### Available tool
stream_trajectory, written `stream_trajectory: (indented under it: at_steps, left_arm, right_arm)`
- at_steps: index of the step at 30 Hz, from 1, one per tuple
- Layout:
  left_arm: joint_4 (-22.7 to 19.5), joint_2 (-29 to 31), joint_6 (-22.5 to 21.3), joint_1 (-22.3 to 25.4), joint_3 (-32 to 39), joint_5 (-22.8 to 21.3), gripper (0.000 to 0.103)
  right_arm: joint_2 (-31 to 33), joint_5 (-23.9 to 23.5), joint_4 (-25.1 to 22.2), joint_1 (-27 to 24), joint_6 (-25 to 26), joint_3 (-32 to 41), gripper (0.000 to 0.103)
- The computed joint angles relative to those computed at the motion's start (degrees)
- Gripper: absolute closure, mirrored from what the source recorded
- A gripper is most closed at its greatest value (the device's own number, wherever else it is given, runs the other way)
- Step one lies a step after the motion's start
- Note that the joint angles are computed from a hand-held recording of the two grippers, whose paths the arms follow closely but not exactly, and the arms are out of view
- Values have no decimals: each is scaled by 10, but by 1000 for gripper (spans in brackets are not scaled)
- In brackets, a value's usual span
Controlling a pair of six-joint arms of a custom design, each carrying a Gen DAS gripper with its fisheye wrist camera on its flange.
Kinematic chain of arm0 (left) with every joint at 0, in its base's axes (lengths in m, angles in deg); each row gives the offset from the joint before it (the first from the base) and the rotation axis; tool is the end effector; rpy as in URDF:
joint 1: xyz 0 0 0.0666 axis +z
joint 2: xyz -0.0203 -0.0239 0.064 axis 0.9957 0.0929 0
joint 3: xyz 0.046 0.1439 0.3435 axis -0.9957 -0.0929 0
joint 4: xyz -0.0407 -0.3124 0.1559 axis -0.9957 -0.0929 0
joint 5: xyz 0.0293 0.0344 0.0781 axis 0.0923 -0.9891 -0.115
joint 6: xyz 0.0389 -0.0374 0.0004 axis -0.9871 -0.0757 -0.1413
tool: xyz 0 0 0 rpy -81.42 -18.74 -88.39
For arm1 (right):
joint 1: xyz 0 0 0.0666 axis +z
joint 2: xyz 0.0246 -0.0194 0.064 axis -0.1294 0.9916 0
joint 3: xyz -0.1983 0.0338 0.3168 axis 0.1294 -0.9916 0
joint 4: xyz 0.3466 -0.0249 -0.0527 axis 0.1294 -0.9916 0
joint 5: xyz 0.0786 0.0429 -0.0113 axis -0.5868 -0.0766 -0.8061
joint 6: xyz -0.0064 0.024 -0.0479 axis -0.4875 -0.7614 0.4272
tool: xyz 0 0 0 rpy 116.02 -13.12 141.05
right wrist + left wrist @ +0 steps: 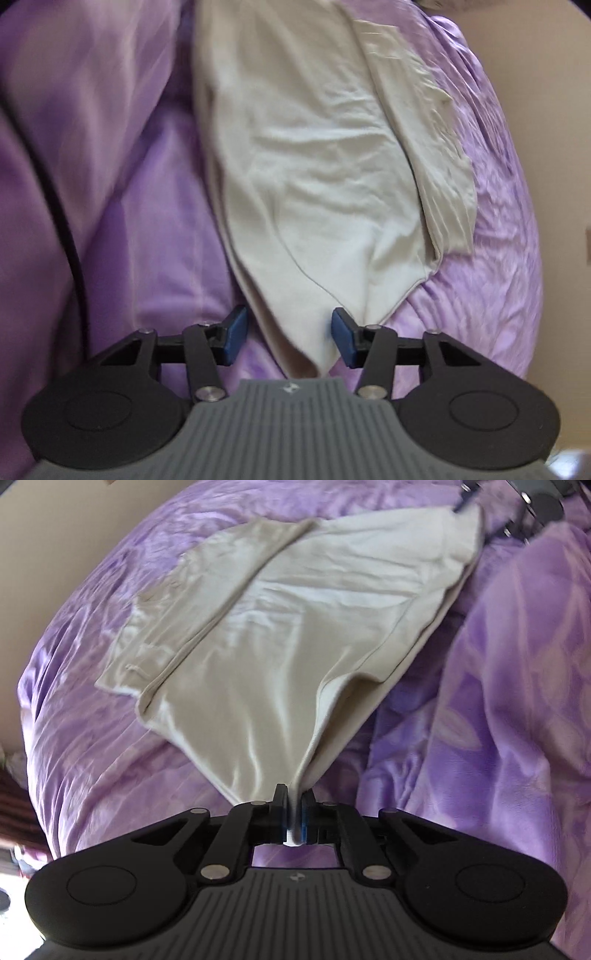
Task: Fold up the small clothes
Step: 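Grasp the hem with the left gripper while the right gripper holds it, then lift the hem with both grippers and fold it over toward the collar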
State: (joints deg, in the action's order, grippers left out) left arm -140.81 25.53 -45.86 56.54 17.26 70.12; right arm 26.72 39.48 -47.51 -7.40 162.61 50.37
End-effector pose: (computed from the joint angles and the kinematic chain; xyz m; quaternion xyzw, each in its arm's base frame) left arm 0.3697 -0.1900 0.5113 0.3789 0.8959 0.0850 0.2159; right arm 0.3799 0.0025 0.4932 -0.6597 0.7051 -0.1471 0.2144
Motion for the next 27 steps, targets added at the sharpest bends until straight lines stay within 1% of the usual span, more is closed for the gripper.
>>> stream_trajectory:
  at_steps: [1,2,3,5,6,7,9,11,14,17,19,20,23,27]
  left_arm:
    - [1,-2,5,2,-2,-1,97]
    - [2,-3,8,3,-3,0,97]
    - [1,-5,10,2,-3,0,97]
    - [8,-11,14,-1,-8,-6,97]
    - [13,-12,13,-4,-9,-12,97]
    - [18,-12,12,-6,-9,-19,97]
    - [29,-14,14,-9,-8,-33,98]
    - [44,-16,17,-12,-2,-53,98]
    - [72,-19,23,-13,17,-91,98]
    - [107,-23,26,-15,42,-132,98]
    - [126,-23,27,-18,64,-156,98]
    - [134,-24,26,-21,73,-168,98]
    - [146,-24,19,-34,99,-206,98]
    - [148,-25,7,-50,132,-236,98]
  right_arm:
    - [-8,1,23,-4,21,-18,60]
    - [-14,-1,41,-9,33,-30,68]
    - [-20,-2,56,-13,41,-41,83]
    - [-38,-9,103,-22,46,-69,103]
    - [-47,-16,123,-28,52,-81,103]
    - [-51,-27,129,-33,51,-85,103]
    - [-55,-49,136,-41,22,-80,103]
    - [-53,-70,148,-48,-30,-64,103]
    - [-37,-97,166,-60,-120,-21,103]
    - [-24,-110,185,-65,-203,22,103]
    - [-17,-118,195,-66,-245,48,103]
    - [-21,-123,207,-66,-258,52,103]
    - [-39,-136,249,-67,-268,50,103]
    - [-53,-153,270,-75,-295,60,103]
